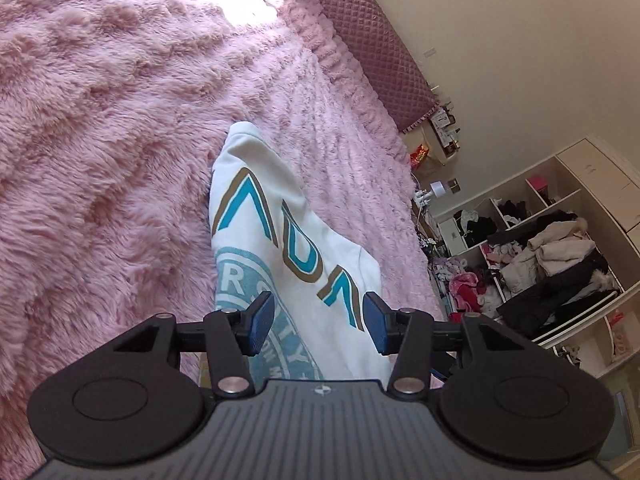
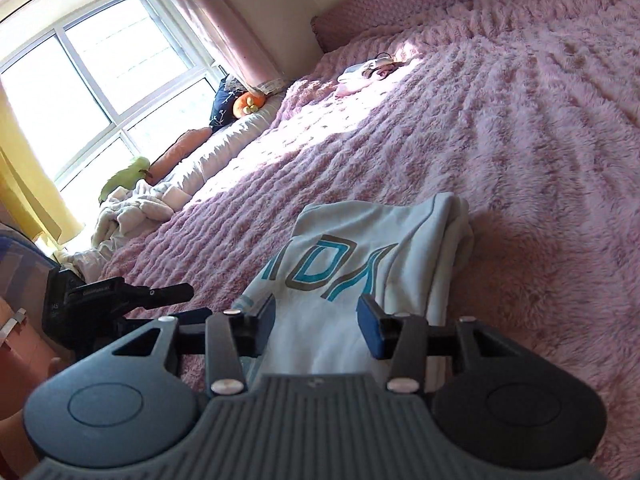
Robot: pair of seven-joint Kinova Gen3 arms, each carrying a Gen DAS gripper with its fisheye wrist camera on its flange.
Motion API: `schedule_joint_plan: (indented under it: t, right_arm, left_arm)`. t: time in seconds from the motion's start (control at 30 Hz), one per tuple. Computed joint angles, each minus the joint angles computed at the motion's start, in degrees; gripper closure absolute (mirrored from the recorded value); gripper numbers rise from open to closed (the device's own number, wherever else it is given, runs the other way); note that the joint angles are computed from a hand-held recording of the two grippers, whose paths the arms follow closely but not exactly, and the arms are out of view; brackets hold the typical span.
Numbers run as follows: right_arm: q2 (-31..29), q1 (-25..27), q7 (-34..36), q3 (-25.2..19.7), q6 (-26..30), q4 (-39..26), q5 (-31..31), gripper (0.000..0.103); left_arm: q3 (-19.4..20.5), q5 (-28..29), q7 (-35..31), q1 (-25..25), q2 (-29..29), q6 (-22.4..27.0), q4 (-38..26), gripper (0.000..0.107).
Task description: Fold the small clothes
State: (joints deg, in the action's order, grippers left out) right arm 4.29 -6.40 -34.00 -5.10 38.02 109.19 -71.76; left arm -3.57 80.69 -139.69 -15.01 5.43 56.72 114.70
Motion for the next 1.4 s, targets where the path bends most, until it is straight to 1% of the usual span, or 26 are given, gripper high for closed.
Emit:
schedule_joint_plan:
  t: [0.07,0.1,0.17,0.2,0.27,0.33,0.37,0.43,0.47,0.57,0.63,0.67,0.7,0.73,0.77,0.8,0.83,0.9,0.97,1.0,1.03,1.07,1.13,1.27,1.33,1.4]
  right_arm:
    - [-0.2,-0.9,0.1,-1.2,-1.1,0.5,2.6,0.06]
    - [-0.1,-2.3,-1.1,-1.2,-2.2,0.8,4.4,0.06]
    - [0.7,-2.0,-3.5,-2.4,-3.3,1.4,7.1,0.062]
    - [0.7,-0.7,-4.9,-4.5,-4.8,2.0,8.7,0.064]
    - [1.3,3.0,-6.5,-9.0,-6.6,3.2,9.3,0.065]
    - [1.9,8.0,-4.8,-14.3,-8.2,4.4,6.6,0.067]
    - [2.2,10.4,-3.9,-16.9,-9.1,5.0,5.5,0.068]
    - [3.0,15.0,-4.3,-22.3,-10.6,5.5,5.0,0.069]
    - [3.3,17.1,-5.7,-24.9,-11.5,5.4,5.7,0.069]
    - [3.1,23.5,-12.7,-32.9,-13.1,4.9,10.1,0.069]
    - [1.9,28.1,-17.3,-38.2,-13.8,4.6,12.6,0.063]
    - [0.2,30.2,-19.6,-40.1,-13.8,4.5,13.6,0.061]
    - [-2.3,31.7,-22.0,-41.8,-14.6,4.9,14.6,0.058]
    - [-4.9,34.3,-24.3,-44.5,-15.5,5.3,15.5,0.057]
    - [-7.6,37.0,-26.6,-47.0,-15.5,5.2,16.8,0.056]
    - [-10.2,39.0,-29.0,-48.5,-15.0,5.0,18.4,0.055]
    - [-12.9,39.9,-31.3,-48.9,-13.5,4.2,20.7,0.055]
    - [-18.2,38.7,-36.0,-47.5,-12.2,3.7,25.4,0.052]
    - [-23.5,38.7,-40.6,-47.4,-10.4,3.1,30.0,0.048]
    - [-26.1,39.7,-42.9,-47.9,-8.4,2.2,32.3,0.042]
    - [-28.8,40.6,-45.3,-48.0,-6.1,1.4,34.7,0.037]
    - [-31.5,41.8,-47.6,-48.4,-3.8,0.6,36.0,0.036]
    - [-36.0,42.3,-52.3,-47.7,0.8,-0.6,38.1,0.034]
    - [-38.8,38.7,-60.3,-47.0,5.1,-1.9,44.3,0.031]
    - [-40.1,38.1,-61.3,-46.8,7.4,-2.6,44.7,0.029]
    - [-40.5,37.1,-63.0,-46.5,9.3,-3.2,45.1,0.029]
  left_arm:
    - [2.0,-0.8,-0.5,0.7,-1.3,-2.7,1.5,0.053]
    - [4.4,-2.1,0.2,-0.2,-1.7,-4.5,1.9,0.053]
    - [9.7,-4.2,0.4,-3.5,-1.6,-7.2,2.7,0.053]
    - [12.4,-4.5,-0.8,-5.4,-2.1,-9.2,4.1,0.053]
    - [17.7,-2.9,-4.1,-9.9,-2.0,-10.9,5.6,0.053]
    - [23.0,-1.6,-6.2,-14.5,-1.6,-12.5,6.8,0.053]
    - [25.7,-1.9,-5.8,-16.7,-1.5,-13.3,6.9,0.053]
    - [31.0,-4.0,-2.3,-20.9,-1.9,-14.5,6.5,0.053]
    - [33.6,-5.6,0.1,-23.3,-2.3,-14.7,6.0,0.053]
    - [41.6,-10.7,7.0,-30.0,-4.2,-15.7,4.2,0.053]
    - [46.9,-15.3,11.7,-34.4,-8.2,-16.6,2.9,0.052]
    - [49.5,-17.6,14.0,-37.0,-10.9,-16.3,2.0,0.047]
    - [51.0,-19.9,16.4,-38.9,-13.5,-15.1,0.8,0.043]
    - [51.6,-22.2,18.7,-39.8,-16.2,-14.1,-0.3,0.043]
    - [51.1,-24.6,21.0,-39.6,-18.8,-13.0,-1.4,0.041]
    - [50.2,-26.9,23.4,-39.1,-21.5,-11.9,-2.4,0.04]
    - [49.5,-29.2,25.7,-39.1,-24.1,-10.1,-3.6,0.039]
    - [47.8,-33.6,30.3,-38.5,-29.4,-6.9,-6.0,0.033]
    - [46.6,-38.2,35.0,-37.1,-33.2,-4.4,-8.2,0.029]
    - [46.0,-40.5,37.1,-36.0,-34.4,-3.6,-8.9,0.027]
    - [45.5,-42.8,39.1,-34.6,-35.2,-3.1,-9.6,0.026]
    - [45.1,-45.2,41.1,-33.2,-35.7,-2.7,-10.1,0.025]
    - [44.5,-49.8,45.4,-29.9,-36.0,-2.1,-10.7,0.024]
    - [43.0,-59.0,54.7,-21.9,-35.0,-1.6,-11.1,0.024]
    - [43.4,-63.6,59.2,-19.1,-35.0,-0.4,-11.5,0.023]
    - [42.9,-68.3,63.9,-15.2,-34.0,0.4,-11.6,0.022]
